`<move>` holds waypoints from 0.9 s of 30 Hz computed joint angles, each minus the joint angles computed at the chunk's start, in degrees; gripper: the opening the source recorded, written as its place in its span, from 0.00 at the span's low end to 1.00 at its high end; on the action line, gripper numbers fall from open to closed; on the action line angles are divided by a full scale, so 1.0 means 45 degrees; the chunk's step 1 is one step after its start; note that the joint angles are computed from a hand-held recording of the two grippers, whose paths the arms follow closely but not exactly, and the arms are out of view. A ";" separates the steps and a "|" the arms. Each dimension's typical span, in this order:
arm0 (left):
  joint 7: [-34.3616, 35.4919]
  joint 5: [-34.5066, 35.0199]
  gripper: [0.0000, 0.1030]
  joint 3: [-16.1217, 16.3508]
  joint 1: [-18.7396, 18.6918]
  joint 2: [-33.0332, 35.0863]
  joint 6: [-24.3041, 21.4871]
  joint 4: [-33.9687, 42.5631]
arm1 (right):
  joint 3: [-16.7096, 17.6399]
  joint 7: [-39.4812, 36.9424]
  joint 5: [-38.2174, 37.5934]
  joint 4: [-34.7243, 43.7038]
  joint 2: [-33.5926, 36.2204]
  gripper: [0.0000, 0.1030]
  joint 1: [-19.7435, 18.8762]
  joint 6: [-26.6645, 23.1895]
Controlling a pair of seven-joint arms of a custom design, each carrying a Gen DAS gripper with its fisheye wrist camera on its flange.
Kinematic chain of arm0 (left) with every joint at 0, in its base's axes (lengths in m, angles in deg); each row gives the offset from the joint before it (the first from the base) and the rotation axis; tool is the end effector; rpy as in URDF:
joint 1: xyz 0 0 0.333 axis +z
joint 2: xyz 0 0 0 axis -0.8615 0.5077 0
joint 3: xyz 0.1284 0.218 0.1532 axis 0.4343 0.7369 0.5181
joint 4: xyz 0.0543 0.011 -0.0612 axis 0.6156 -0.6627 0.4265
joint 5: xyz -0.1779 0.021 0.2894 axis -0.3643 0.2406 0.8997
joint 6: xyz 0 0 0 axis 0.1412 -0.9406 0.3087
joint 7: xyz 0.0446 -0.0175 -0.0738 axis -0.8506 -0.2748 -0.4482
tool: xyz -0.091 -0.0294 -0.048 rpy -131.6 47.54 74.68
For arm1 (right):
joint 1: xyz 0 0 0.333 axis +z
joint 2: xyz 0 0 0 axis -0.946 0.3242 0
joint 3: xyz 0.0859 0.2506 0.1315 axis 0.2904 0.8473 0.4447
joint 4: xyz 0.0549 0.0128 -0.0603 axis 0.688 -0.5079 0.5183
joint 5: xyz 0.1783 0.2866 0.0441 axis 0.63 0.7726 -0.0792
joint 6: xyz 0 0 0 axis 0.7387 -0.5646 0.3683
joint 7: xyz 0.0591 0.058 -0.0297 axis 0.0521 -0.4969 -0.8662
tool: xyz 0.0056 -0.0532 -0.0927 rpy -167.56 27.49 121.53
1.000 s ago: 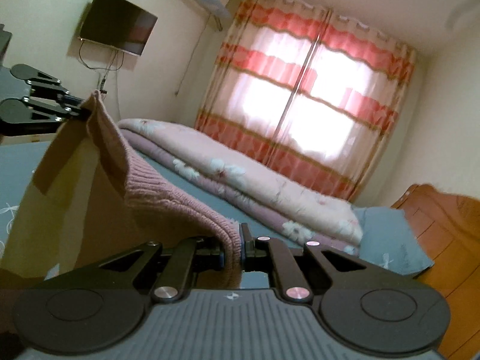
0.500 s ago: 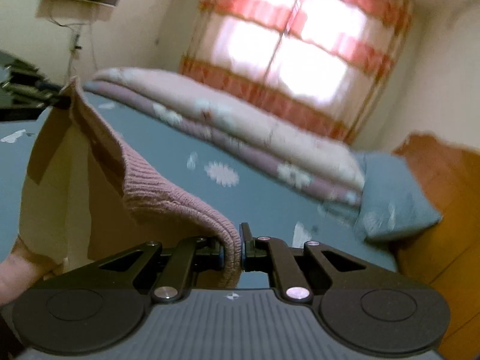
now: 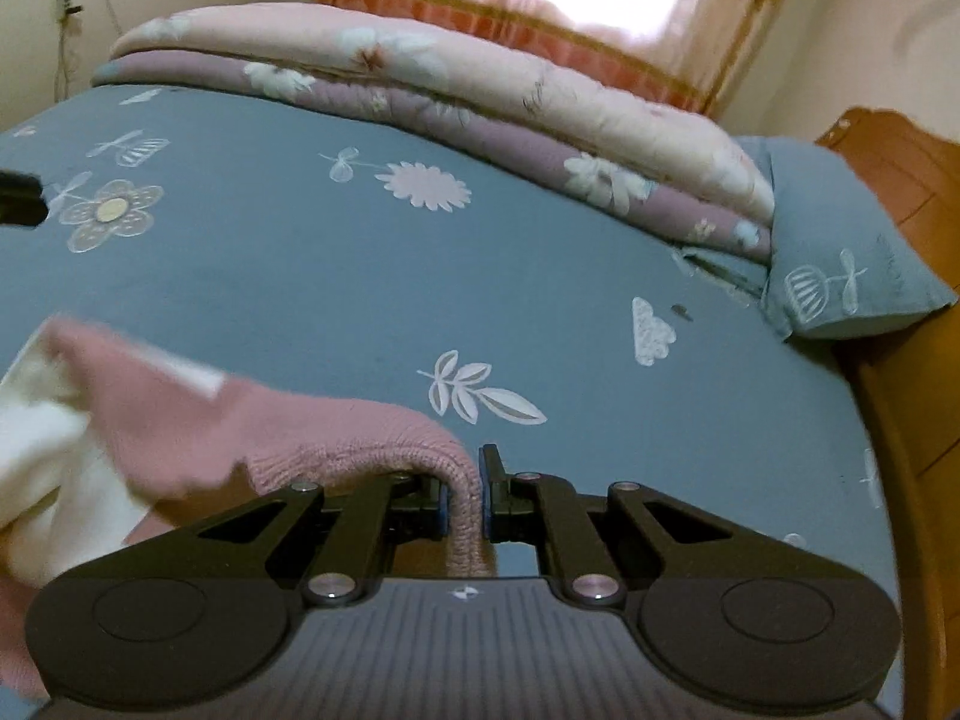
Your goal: Fold clothes
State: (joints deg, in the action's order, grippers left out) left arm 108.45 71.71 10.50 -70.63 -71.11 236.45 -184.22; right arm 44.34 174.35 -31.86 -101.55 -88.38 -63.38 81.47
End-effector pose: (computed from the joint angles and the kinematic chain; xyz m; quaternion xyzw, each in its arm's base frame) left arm 0.4067 -0.2818 0.5689 -0.4800 0.7592 -0.2813 0.3379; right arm 0.4000 0.1424 0.5534 -0.7558 0.5326 -0.3158 0.2131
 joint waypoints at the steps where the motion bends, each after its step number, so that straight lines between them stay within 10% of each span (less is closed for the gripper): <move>1: 0.0049 -0.0094 0.13 0.0008 -0.0010 0.0229 -0.0098 0.0048 | 0.0083 0.0116 -0.0111 0.0126 0.0362 0.15 -0.0118 0.0105; 6: 0.1380 -0.1026 0.13 0.0527 -0.0396 0.0652 0.0724 -0.0809 | 0.0370 0.0664 -0.1450 0.0117 0.1484 0.15 -0.0529 0.0262; 9: 0.3735 -0.2261 0.33 0.0951 -0.0836 0.0460 0.1613 -0.1738 | -0.0069 0.0486 -0.1366 -0.0135 0.1667 0.18 -0.0216 0.0269; 13: 0.4078 -0.0103 0.42 0.0121 -0.0072 0.0000 0.2337 -0.2519 | -0.0872 -0.0414 0.0101 -0.0944 0.1035 0.46 0.0440 0.0722; 19: 0.5771 0.1600 0.44 -0.0360 0.0168 -0.0256 0.3184 -0.2898 | -0.2049 -0.2864 0.3323 -0.3076 -0.1716 0.51 0.1920 0.1019; 27: 0.3981 0.5864 0.51 -0.1236 0.0169 0.1851 0.0533 -0.0979 | -0.1902 -0.3586 0.5200 -0.5887 -0.5976 0.56 0.2093 -0.0387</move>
